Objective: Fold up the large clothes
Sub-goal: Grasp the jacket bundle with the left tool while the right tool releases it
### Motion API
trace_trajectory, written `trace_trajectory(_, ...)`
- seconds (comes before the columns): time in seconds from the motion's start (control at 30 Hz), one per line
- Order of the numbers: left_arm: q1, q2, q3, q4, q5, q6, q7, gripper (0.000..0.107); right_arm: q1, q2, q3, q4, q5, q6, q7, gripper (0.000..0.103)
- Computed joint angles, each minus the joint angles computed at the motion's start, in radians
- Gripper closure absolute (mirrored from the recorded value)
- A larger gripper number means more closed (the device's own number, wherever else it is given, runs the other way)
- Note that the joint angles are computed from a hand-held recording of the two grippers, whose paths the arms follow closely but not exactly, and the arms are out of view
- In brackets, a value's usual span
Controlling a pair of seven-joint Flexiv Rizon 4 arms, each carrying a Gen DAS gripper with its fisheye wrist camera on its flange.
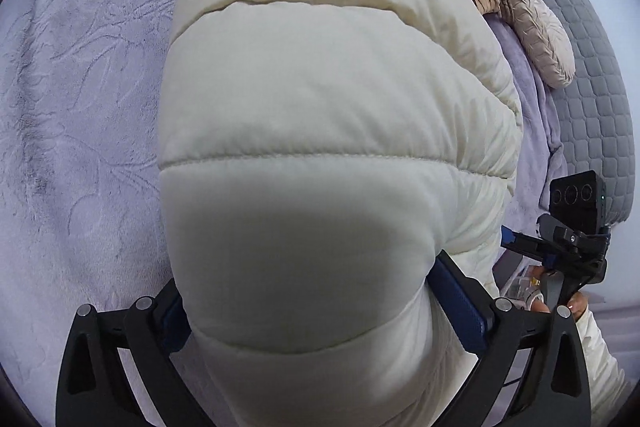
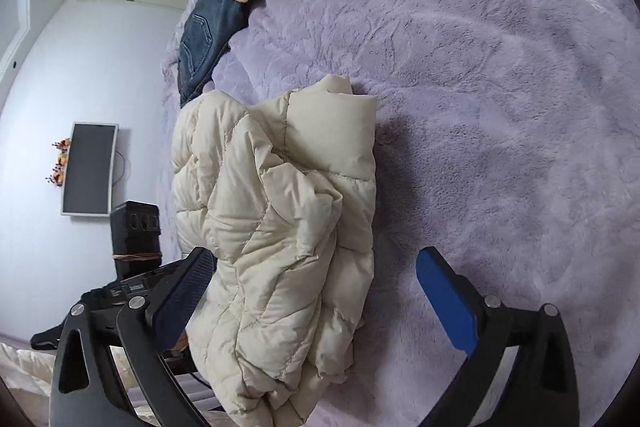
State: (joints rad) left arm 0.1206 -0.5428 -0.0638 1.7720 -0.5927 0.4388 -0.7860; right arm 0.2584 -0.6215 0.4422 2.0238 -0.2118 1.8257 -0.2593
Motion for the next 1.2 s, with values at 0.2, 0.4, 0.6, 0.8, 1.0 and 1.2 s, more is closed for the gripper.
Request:
trace_trajectory(0.2,0.026,-0.022,-0.002,-0.02,-0.011,-0.043,0.022,0.004,-0.144,-0.13,0.157,-0.038,-0.111,0.017,-0.018,0.001)
trace_trajectory(0.4,0.025,-0.031,0.002,-0.027,-0.013,-0.043,0.017,0.004,-0.2,-0.294,0.241,-0.149,-0.215,0.018,-0.054,0.001)
trace_trajectory(0.6,-0.011,0.004,0.007,0.012,0.016,0.056,0.014,0.004,-0.178,-0.342,0.246,-0.239,-0.24,-0.029,-0.032,0.001)
trace_trajectory(0.8,-0.046,0.045,0.01,0.057,0.058,0.172,0.022,0.004,-0.147,-0.294,0.223,-0.216,-0.155,-0.04,0.007,0.009)
trace_trajectory(1.0,-0.068,0.079,0.009,0.081,0.102,0.233,0.018,0.012,-0.085,-0.219,0.165,-0.183,-0.083,-0.035,0.049,0.047)
trace_trajectory(1.2,-0.068,0.114,0.007,0.092,0.107,0.241,0.034,0.019,-0.035,-0.158,0.127,-0.182,-0.035,-0.074,0.058,0.052)
